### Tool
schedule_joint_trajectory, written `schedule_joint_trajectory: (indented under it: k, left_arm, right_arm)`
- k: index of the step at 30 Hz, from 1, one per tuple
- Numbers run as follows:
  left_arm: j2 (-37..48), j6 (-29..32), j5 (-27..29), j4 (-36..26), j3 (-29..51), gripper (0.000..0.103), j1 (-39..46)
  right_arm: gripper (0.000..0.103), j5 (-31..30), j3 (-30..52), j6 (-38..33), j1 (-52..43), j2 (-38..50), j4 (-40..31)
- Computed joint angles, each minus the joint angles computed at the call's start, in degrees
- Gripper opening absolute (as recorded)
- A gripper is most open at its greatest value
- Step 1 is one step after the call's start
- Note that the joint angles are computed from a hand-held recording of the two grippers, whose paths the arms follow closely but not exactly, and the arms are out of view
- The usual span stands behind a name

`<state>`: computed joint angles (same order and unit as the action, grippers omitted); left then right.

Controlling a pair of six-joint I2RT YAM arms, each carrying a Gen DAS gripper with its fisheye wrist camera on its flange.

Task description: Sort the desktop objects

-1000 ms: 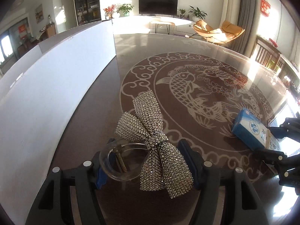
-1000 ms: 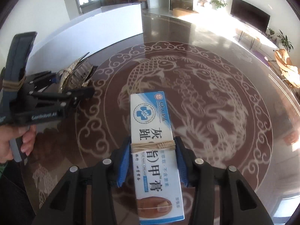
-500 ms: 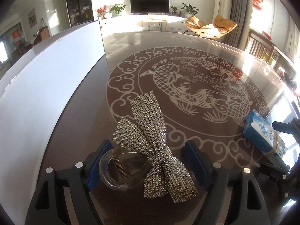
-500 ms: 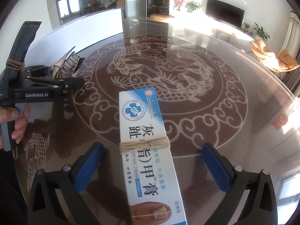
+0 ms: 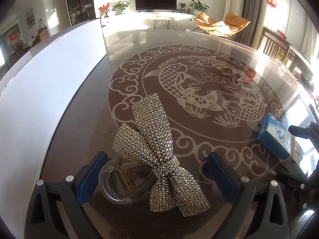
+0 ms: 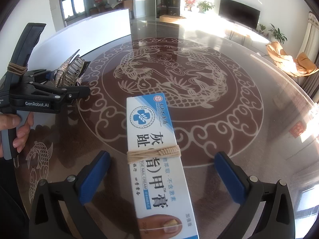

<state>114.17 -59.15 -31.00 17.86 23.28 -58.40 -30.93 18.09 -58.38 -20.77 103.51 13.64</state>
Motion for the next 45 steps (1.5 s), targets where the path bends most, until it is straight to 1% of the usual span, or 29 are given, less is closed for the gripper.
schedule_joint_trajectory:
  k: [2,3,11,14,17,45]
  left_arm:
    - [0.1,0.0,-0.1,0.3,-0.1,0.103,0.0]
    - [0.3,0.1,0.0,0.5,0.0,0.103,0.1]
    - [0.3,-0.5,-0.2,-0.2,0.3,0.103,-0.4]
    - [0.5,-1.4,-0.7,-0.4,0.4,0.103,-0.9]
    - [0.6,-2.9,-1.4,-2.1,1.2,0.103,-1.3]
    - [0.6,-2.6,-1.3,-1.9,1.3,0.103,-1.0]
  right_arm:
    - [0.103,0.0,0.1,0.0,0.0,0.0,-0.1]
    - [0.103,0.0,0.9,0.1,0.2,1.8,0.9]
    - [0.103,0.0,1.1,0.0,0.0,1.7,0.6]
    - [0.103,0.0,1.1,0.0,0.0,1.7,0.6]
    - [0.103,-0.1,1.2,-0.2,-0.1,1.6,0.2]
    - [0.103,-0.1,1.2,-0.1,-0.1,1.7,0.3]
